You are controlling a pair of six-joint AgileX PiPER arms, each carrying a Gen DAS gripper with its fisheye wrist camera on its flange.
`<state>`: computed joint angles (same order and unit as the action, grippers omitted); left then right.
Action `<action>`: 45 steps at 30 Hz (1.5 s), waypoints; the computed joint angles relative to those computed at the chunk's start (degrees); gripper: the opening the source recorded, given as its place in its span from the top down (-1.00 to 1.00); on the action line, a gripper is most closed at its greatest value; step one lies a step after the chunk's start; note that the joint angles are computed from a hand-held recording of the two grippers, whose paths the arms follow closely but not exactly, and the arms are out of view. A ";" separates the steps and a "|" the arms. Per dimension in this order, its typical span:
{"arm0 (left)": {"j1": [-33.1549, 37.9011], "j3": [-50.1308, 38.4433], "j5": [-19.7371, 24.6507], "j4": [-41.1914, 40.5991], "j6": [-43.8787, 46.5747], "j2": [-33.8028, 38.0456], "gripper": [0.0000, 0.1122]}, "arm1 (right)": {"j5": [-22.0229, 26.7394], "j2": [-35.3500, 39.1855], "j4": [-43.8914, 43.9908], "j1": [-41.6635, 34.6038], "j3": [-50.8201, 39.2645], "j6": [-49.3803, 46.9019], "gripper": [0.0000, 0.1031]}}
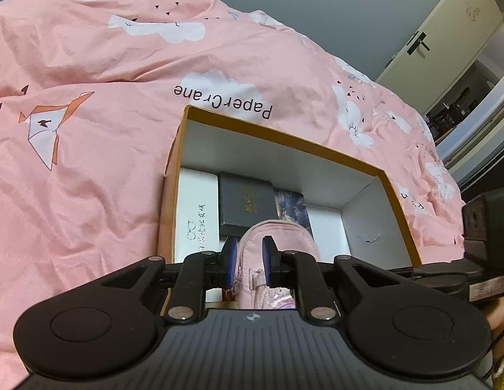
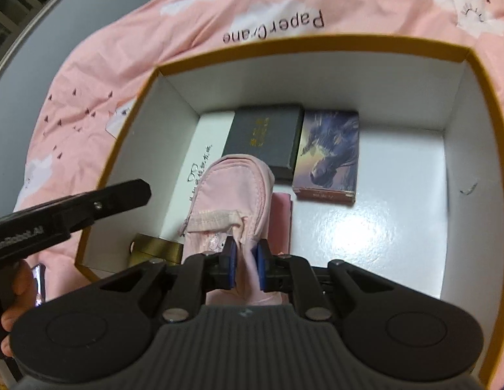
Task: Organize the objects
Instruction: 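Lower the pouch and card holder into the orange box and open both tools, then withdraw both tools toward the plush keychains beside the box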
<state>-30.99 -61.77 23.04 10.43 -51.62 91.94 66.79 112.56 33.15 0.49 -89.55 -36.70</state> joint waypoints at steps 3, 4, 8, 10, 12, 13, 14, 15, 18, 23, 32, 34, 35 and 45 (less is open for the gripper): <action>0.47 0.43 -0.63 -1.52 1.42 0.03 0.65 | 2.16 2.31 -1.15 0.35 -2.79 3.94 0.73; 0.55 0.55 -0.87 -1.69 1.67 0.13 0.61 | 2.21 2.85 -1.69 0.56 -3.23 5.14 0.72; 0.20 0.55 -1.45 -0.50 1.27 0.78 0.58 | 0.98 3.77 -4.42 1.72 -3.24 7.80 0.64; -0.27 0.50 -1.26 1.52 -0.44 1.09 0.55 | -0.60 3.46 -5.89 2.68 -2.24 8.11 0.59; -0.52 0.63 -1.25 2.87 -2.05 1.21 0.48 | -2.15 2.73 -6.72 3.42 -1.05 8.06 0.55; -0.98 0.71 -1.03 5.15 -4.31 1.15 0.46 | -2.98 2.23 -7.16 3.73 -0.43 8.15 0.52; -1.65 0.56 -0.37 8.01 -6.77 1.16 0.42 | -3.83 1.68 -7.63 4.01 0.20 8.07 0.44; -2.40 0.44 0.38 10.91 -9.24 1.11 0.40 | -4.85 0.93 -7.95 4.26 1.08 7.72 0.42; -3.94 0.90 1.00 16.15 -13.66 0.35 0.27 | -7.58 -1.23 -8.53 4.48 3.45 6.90 0.31; -7.51 2.83 1.52 26.79 -24.90 -2.47 0.20 | -12.97 -6.84 -7.21 3.64 9.28 4.26 0.14; -18.68 3.96 9.44 41.23 -37.44 -7.62 0.06 | -22.03 -26.70 14.92 -8.29 28.75 -20.87 -0.05; -20.53 4.51 8.43 40.58 -37.46 -8.30 0.07 | -21.55 -30.53 17.49 -11.72 31.93 -24.20 -0.05; -21.26 5.22 6.50 39.62 -37.31 -8.79 0.07 | -21.09 -32.41 18.99 -13.88 33.77 -26.20 -0.05; -28.33 5.03 2.93 31.04 -34.92 -5.23 0.09 | -17.86 -46.86 21.08 -32.15 49.33 -39.16 0.09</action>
